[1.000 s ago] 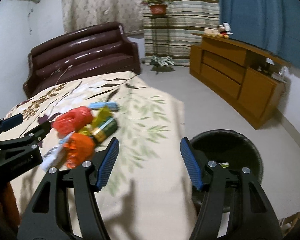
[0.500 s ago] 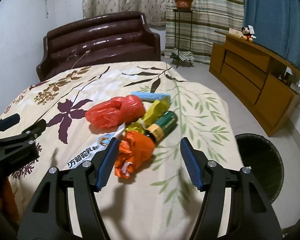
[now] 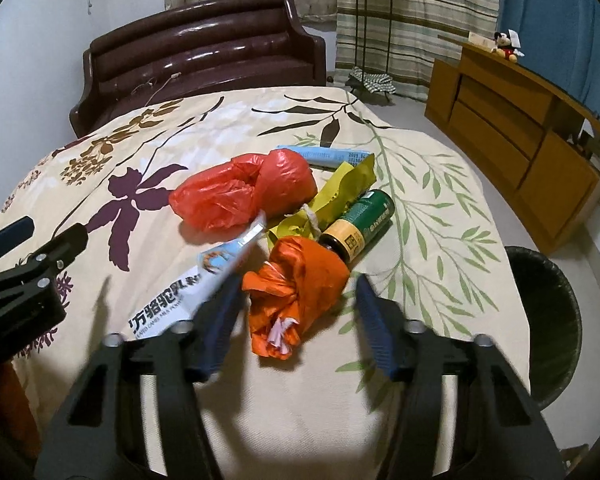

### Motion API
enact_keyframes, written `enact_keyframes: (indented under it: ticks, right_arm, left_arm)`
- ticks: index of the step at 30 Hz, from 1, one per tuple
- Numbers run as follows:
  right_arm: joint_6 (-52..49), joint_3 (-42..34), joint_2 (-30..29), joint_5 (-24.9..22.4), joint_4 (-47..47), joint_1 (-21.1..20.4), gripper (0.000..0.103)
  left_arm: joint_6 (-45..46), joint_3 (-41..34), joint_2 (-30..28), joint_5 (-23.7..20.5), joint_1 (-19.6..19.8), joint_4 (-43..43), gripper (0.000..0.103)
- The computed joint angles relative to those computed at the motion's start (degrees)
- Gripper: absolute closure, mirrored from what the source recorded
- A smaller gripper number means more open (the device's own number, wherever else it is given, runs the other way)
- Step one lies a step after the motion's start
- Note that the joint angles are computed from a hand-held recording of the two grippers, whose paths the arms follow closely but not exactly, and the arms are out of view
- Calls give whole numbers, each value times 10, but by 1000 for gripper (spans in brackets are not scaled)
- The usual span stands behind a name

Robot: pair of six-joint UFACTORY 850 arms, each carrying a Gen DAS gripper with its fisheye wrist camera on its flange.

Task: Collect trash
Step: 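Grasp the orange plastic bag bundle with the right tool, then grasp the white milk-powder packet with the left tool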

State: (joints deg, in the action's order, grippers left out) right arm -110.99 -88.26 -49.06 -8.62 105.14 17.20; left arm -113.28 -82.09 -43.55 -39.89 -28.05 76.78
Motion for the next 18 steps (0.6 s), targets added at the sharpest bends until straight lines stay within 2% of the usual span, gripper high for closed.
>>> enact_keyframes:
  ticks: [2,12,15,18]
  right_arm:
    - [18,2,1,-7,-17,-3,55]
    - [-289,62,43,-31,277,-20,56]
    - [-346,78,54,-38,334,-32,56]
    - [-358,86,60,-43,350,-44,56]
  left_arm:
    - [2,-3,-2,3,-2,0,24]
    - [24,-45,-23,35,-19,0,24]
    - [30,-59,-32,58,-23,2,24]
    - [55,-78,-43,79,-26,-15,24]
